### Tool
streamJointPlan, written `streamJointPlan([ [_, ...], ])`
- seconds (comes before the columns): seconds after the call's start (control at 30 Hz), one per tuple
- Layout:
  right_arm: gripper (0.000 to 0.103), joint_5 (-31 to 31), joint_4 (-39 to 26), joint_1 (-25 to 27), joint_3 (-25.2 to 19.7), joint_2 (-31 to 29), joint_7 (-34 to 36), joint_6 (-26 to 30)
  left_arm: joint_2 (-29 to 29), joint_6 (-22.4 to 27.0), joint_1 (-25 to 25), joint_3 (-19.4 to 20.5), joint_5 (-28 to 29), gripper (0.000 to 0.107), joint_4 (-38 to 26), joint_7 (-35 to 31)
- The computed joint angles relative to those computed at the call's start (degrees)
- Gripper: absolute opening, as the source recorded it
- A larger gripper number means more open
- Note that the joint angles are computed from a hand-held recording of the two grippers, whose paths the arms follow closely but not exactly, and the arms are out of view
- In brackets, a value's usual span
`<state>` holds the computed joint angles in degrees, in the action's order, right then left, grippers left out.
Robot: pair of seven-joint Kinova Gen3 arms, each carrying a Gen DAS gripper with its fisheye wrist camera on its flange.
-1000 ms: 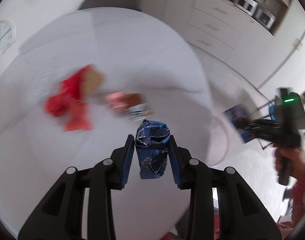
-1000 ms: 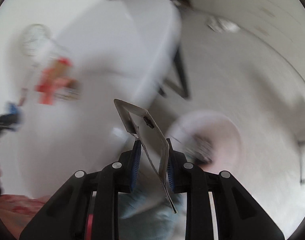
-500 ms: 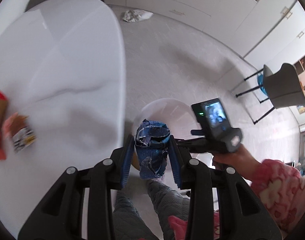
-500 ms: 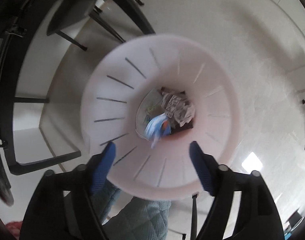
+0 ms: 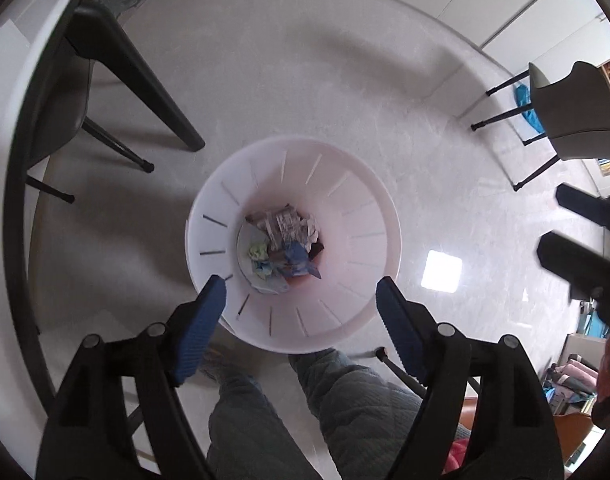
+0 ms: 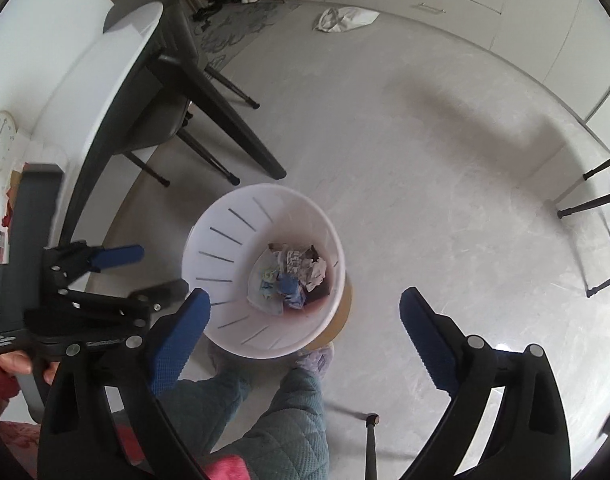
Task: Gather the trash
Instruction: 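Drop the cardboard box into the pink bin with the right gripper while the left drops the blue paper, then grasp the flat red paper with the left gripper while the right grasps the orange-labelled snack packet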
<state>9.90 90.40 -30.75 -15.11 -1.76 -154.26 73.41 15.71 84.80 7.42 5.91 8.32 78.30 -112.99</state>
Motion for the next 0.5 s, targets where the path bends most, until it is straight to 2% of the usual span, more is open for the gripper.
streamJointPlan([
  [0.17, 0.095, 2.80, -4.92, -0.82, -0.98, 0.78, -1.46, 2.73, -3.88, 2.87, -3.75, -0.95, 3.97, 0.076, -4.48, -2.03],
  [0.23, 0.095, 4.95, -9.73, -0.18, -3.42, 1.52, -1.35, 5.61, -5.78, 4.69, -6.15, -2.00, 5.95, 0.084, -8.65, -2.85],
  [0.33, 0.097, 10.20, -17.65, -5.18, -3.00, 3.80, -0.16, 8.02, -8.98, 6.56, -11.54, -4.75, 9.94, 0.095, -14.68, -4.53],
  [0.4, 0.100, 13.59, -22.96, -8.72, -2.33, 6.38, 2.25, 8.50, -10.25, 7.26, -15.83, -7.22, 11.95, 0.095, -18.65, -5.69],
  [0.5, 0.100, 14.81, -30.92, -11.76, -1.53, 11.03, 6.27, 8.34, -11.04, 6.40, -21.43, -10.43, 12.52, 0.095, -21.73, -6.71],
])
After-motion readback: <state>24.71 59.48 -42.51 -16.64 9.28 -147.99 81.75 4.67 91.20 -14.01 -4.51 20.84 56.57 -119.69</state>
